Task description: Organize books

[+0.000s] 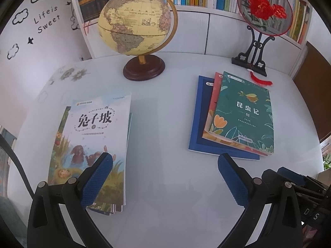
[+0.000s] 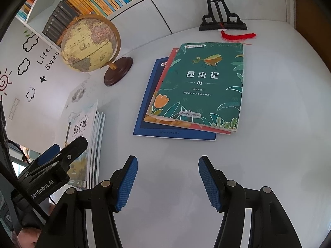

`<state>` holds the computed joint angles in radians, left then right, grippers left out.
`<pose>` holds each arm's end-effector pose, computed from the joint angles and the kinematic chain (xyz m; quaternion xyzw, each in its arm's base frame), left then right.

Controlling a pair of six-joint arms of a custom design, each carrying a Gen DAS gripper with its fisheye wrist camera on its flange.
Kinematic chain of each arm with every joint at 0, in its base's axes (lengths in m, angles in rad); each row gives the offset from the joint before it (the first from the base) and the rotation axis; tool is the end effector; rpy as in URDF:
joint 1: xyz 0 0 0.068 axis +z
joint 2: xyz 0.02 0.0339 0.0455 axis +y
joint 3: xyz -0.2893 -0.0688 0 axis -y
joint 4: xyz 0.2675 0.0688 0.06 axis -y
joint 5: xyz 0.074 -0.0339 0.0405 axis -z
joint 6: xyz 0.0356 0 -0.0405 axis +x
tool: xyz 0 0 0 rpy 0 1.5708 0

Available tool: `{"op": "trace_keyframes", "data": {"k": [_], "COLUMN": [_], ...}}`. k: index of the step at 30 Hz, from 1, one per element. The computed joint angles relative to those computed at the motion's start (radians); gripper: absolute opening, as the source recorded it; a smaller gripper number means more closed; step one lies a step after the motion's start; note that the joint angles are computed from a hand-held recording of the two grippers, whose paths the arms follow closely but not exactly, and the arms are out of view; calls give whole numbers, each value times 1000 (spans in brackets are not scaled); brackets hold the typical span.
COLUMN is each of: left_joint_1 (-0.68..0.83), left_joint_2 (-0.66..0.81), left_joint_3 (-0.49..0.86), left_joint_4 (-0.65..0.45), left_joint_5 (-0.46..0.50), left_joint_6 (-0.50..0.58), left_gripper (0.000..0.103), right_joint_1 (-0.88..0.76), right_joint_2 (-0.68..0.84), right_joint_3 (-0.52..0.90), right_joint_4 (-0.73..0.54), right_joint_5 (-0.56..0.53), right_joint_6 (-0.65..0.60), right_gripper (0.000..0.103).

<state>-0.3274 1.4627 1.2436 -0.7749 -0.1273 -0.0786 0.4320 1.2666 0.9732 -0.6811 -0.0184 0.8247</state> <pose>0.3069 -0.0994 0.3099 0.1008 0.9516 0.0025 0.2903 0.2434 0.1129 0.2789 0.1838 0.9380 0.1798 0.2325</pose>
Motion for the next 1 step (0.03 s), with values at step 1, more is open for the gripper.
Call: {"op": "trace_keyframes", "data": {"k": [1], "left_joint_1": [0], "left_joint_2": [-1], "left_joint_3": [1], "left_joint_4": [-2], "left_joint_5": [-2], "left_joint_6": [1], "left_gripper": [102], "right_joint_1": [-1], "right_joint_2": [-2], "right_joint_3": [-1], "right_joint_4": [1], "right_joint_5": [-1], "right_joint_6": [0], "right_gripper": [60]}}
